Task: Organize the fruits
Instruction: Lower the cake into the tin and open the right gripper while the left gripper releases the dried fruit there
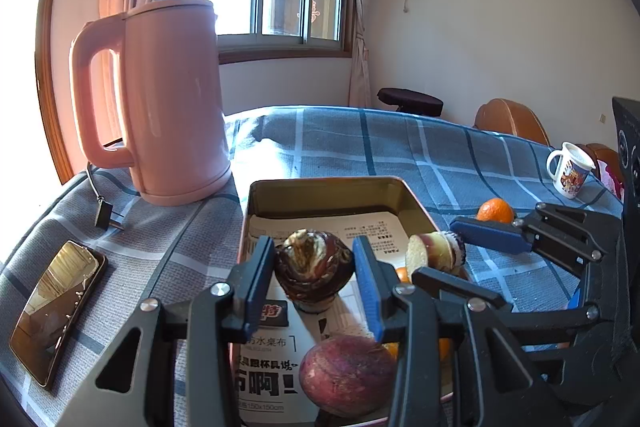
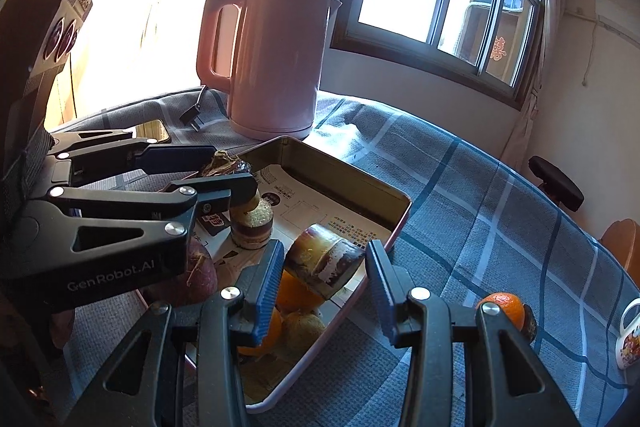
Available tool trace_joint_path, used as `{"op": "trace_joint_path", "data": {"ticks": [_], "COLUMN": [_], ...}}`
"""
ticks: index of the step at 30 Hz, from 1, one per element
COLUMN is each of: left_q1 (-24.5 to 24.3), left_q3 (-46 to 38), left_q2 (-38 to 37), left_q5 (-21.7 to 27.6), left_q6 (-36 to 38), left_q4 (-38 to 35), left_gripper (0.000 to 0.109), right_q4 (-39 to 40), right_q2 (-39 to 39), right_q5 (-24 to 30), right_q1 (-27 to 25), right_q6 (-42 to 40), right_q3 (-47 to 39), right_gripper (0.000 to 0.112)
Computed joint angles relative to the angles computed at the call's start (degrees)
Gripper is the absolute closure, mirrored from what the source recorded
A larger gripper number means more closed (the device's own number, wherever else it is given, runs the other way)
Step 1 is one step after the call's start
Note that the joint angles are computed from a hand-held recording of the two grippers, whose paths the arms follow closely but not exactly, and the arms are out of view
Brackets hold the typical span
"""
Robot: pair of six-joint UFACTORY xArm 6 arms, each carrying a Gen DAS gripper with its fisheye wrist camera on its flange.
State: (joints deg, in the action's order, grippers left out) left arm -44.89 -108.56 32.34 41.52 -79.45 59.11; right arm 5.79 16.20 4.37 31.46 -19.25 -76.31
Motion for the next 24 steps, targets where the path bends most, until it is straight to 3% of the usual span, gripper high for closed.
{"op": "trace_joint_path", "data": {"ticks": [10,12,14,15,20,24], "left_q1": [-0.16,-0.31,-0.58,-0.74,-1.27,-2.26], "left_q3": [-0.72,-0.54,-0.19,0.28,-0.2,-5.14], "left_q2": [0.47,0.31,0.0,-0.38,-0.65,2.33], "left_q5": [0.34,0.35,0.7,0.67,-0.26,-0.38], "left_q6": [1.2,0.53,-1.23,-2.63,-4.66,-2.02], "left_q4": [-0.71,-0.11,1.43,2.76,5.2,4.53], "left_gripper": [0.065,0.06,0.039,0.035,0.026,0.021], "right_q4": [6.0,6.5,6.13,7.56,9.49,-0.8], "right_q2": [-0.02,-0.17,-0.14,-0.33,-3.18,-6.61], "right_q5": [0.96,1.0,1.33,1.46,-0.28,-2.38], "right_q1": [0.68,0.69,0.55,0.57,-0.56,-4.34], "right_q6": [-5.91,-6.47,-5.85,-7.02,-8.25,0.83], "right_q3": [-0.23,-0.06,-0.11,0.09,3.28,7.06], "right_gripper": [0.067,0.066,0.062,0.061,0.06,0.06]}}
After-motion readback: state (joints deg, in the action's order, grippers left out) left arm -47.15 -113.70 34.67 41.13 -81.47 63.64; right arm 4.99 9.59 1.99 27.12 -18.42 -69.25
